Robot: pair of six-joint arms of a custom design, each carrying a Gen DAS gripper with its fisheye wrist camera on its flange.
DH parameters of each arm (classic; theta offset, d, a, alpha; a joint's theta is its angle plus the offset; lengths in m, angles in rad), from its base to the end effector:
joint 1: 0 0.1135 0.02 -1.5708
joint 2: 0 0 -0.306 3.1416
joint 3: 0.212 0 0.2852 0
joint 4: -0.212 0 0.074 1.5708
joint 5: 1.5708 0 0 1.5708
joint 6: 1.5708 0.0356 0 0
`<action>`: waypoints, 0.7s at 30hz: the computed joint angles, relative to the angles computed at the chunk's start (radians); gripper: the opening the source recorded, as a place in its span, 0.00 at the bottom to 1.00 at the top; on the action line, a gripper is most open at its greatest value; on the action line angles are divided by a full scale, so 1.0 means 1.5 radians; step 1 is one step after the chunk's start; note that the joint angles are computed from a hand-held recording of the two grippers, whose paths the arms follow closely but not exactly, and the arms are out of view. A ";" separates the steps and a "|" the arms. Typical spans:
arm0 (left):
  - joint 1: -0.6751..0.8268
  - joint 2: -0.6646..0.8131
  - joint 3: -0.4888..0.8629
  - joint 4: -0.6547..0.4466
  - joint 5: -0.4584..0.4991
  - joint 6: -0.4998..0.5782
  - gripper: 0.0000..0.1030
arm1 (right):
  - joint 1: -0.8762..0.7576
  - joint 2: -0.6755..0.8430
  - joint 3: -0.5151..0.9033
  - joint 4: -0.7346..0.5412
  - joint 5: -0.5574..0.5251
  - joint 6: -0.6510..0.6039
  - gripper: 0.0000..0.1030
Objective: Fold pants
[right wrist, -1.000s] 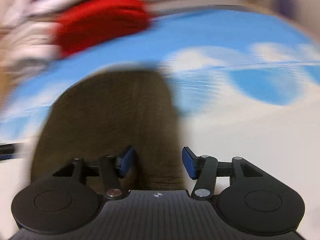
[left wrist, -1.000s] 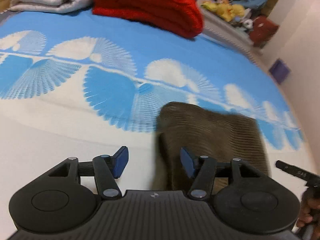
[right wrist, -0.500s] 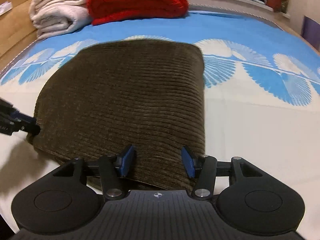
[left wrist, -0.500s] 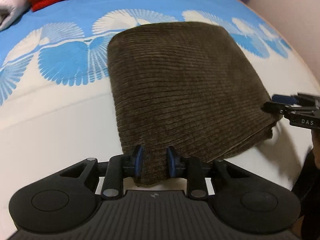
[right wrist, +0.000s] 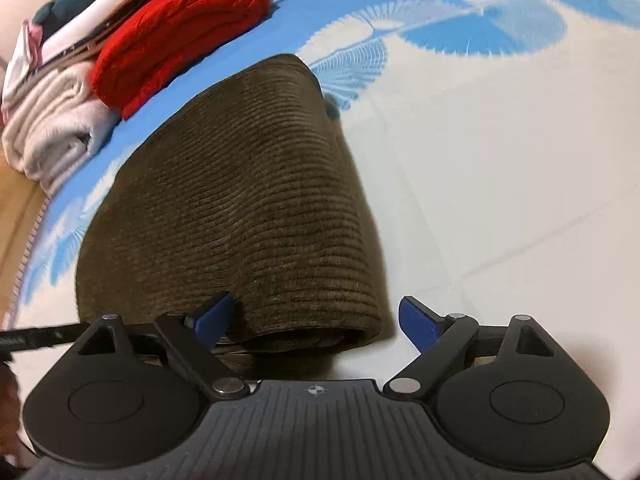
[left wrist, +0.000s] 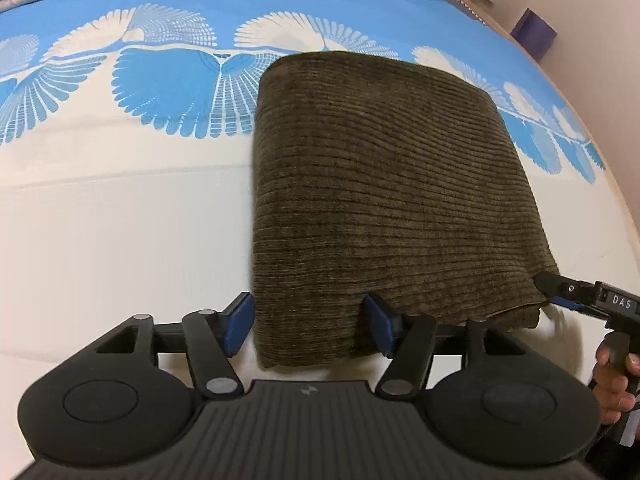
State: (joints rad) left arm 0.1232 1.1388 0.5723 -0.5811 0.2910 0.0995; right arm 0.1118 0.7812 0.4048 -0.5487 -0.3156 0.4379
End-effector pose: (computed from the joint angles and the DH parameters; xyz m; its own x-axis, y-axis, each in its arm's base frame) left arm 0.2035 0.0149 0.1938 -0.9005 -0.0156 -0.4346 0.0891 0.9715 -0.2195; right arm 0.1468 0.0276 0.1962 -0.8425 0.3111 -0.4399 0.0724 0.8744 0.4797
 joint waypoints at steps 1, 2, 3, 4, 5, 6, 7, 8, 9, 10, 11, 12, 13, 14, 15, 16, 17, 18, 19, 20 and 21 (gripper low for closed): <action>-0.008 0.001 0.000 0.002 -0.005 -0.004 0.67 | 0.002 0.006 0.000 0.010 -0.007 0.001 0.80; -0.013 0.002 -0.001 0.005 -0.008 -0.007 0.67 | 0.010 0.007 0.002 0.012 0.001 -0.001 0.79; -0.015 0.006 0.000 0.007 -0.008 -0.009 0.68 | 0.015 0.008 0.003 0.017 0.005 -0.005 0.78; -0.018 0.007 -0.001 0.009 -0.009 -0.012 0.68 | 0.017 0.010 0.002 0.022 0.007 -0.007 0.75; -0.018 0.013 -0.001 0.011 -0.008 -0.012 0.68 | 0.014 0.012 0.002 0.026 0.005 -0.011 0.72; -0.020 0.015 0.000 0.011 -0.008 -0.015 0.68 | 0.013 0.013 0.002 0.029 0.005 -0.013 0.70; -0.020 0.022 0.001 0.013 -0.007 -0.017 0.69 | 0.014 0.014 0.003 0.032 0.006 -0.018 0.64; -0.019 0.028 0.001 0.015 -0.004 -0.019 0.69 | 0.010 0.012 0.002 0.033 0.003 -0.028 0.57; -0.017 0.033 0.003 0.014 0.000 -0.022 0.68 | 0.013 0.007 0.003 0.035 0.005 -0.034 0.54; -0.016 0.036 0.005 0.012 0.006 -0.024 0.65 | 0.011 0.007 0.003 0.038 0.005 -0.042 0.48; -0.017 0.035 0.007 0.006 0.017 -0.024 0.61 | 0.010 0.006 0.005 0.042 0.008 -0.050 0.42; -0.022 0.028 0.009 -0.001 0.023 -0.020 0.54 | 0.006 -0.002 0.007 0.043 0.013 -0.053 0.40; -0.033 0.017 0.009 -0.010 0.026 -0.011 0.52 | 0.000 -0.009 0.010 0.047 0.016 -0.046 0.36; -0.045 0.003 0.007 -0.016 0.030 0.005 0.50 | -0.009 -0.018 0.012 0.050 0.019 -0.039 0.35; -0.055 -0.004 0.003 -0.017 0.030 0.021 0.50 | -0.015 -0.025 0.016 0.052 0.030 -0.034 0.35; -0.062 -0.003 -0.001 -0.013 0.022 0.023 0.51 | -0.014 -0.026 0.019 0.053 0.046 -0.037 0.35; -0.063 0.003 -0.004 -0.007 0.012 0.017 0.55 | -0.009 -0.020 0.024 0.049 0.059 -0.045 0.36; -0.054 0.011 -0.004 -0.006 0.012 0.010 0.62 | -0.004 -0.005 0.029 0.040 0.061 -0.051 0.37; -0.044 0.013 -0.002 -0.008 0.016 0.008 0.64 | 0.004 0.006 0.031 0.032 0.068 -0.052 0.40; -0.038 0.007 0.000 -0.009 0.015 0.005 0.64 | 0.015 0.005 0.031 0.026 0.083 -0.051 0.42; -0.036 -0.009 0.000 -0.008 0.003 0.000 0.64 | 0.027 -0.005 0.032 0.019 0.100 -0.052 0.44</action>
